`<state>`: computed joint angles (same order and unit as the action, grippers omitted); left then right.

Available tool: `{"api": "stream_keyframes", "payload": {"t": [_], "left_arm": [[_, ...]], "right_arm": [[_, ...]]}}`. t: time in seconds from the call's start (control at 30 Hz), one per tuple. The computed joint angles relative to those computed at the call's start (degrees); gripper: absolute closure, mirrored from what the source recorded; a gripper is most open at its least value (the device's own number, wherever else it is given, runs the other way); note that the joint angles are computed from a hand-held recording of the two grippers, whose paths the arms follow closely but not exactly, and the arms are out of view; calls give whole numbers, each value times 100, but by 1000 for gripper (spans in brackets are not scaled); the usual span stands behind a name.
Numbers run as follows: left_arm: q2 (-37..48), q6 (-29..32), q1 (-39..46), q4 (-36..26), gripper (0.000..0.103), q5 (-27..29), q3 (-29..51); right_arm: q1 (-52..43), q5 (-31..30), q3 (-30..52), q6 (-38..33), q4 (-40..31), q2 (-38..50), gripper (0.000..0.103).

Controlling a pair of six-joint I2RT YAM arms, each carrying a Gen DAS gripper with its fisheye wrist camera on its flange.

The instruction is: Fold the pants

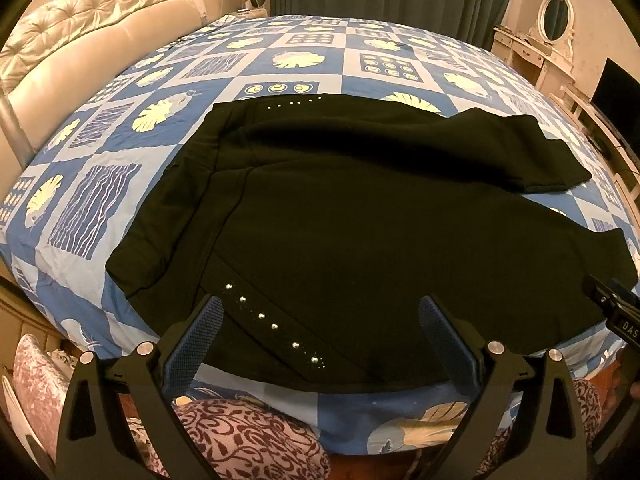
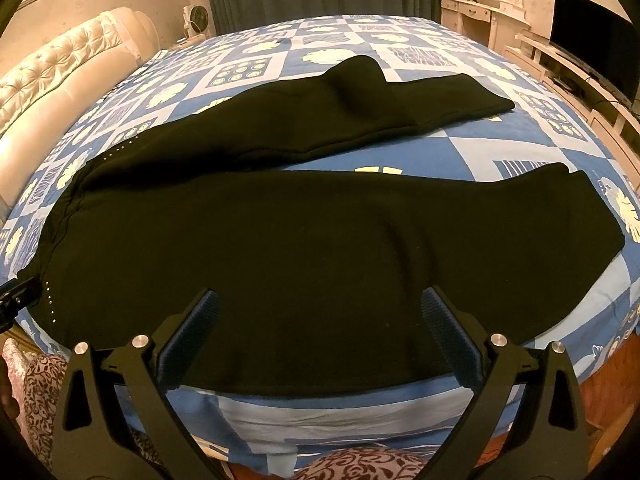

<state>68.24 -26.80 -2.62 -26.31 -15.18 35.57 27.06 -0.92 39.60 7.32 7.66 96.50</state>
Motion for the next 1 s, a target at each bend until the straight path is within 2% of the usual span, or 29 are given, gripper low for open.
{"api": "stream_keyframes", "payload": {"t": [0.4, 0.43, 0.53, 0.63, 0.7, 0.73, 0.83, 0.9, 1.0], "left_arm": [[-76, 160, -156, 1, 5, -224, 63], [-75, 154, -206, -11, 5, -265, 76], [38, 96, -334, -82, 5, -533, 172], [263, 483, 39, -236, 5, 220, 386], [372, 825, 629, -403, 5, 1098, 551], [414, 1104, 1086, -470, 5, 1671, 664], [628, 1788, 2524, -433, 5, 2840, 1090], [1249, 2223, 3481, -353, 5, 3636, 1662], [2449, 2455, 4090, -301, 5, 3709, 2693]], "right_arm": [[-74, -168, 20, 11, -12, 29, 2], [-123, -222, 24, -185, -34, 16, 2], [-112, -216, 21, -191, -41, -12, 2], [-120, -253, 27, -209, -94, -30, 2], [-142, -306, 52, -209, -158, -30, 2], [-158, -344, 64, -213, -192, -39, 2], [-150, -409, 82, -235, -279, -68, 2], [-110, -366, 102, -287, -304, -73, 2], [-44, -325, 134, -411, -333, -62, 2]]}}
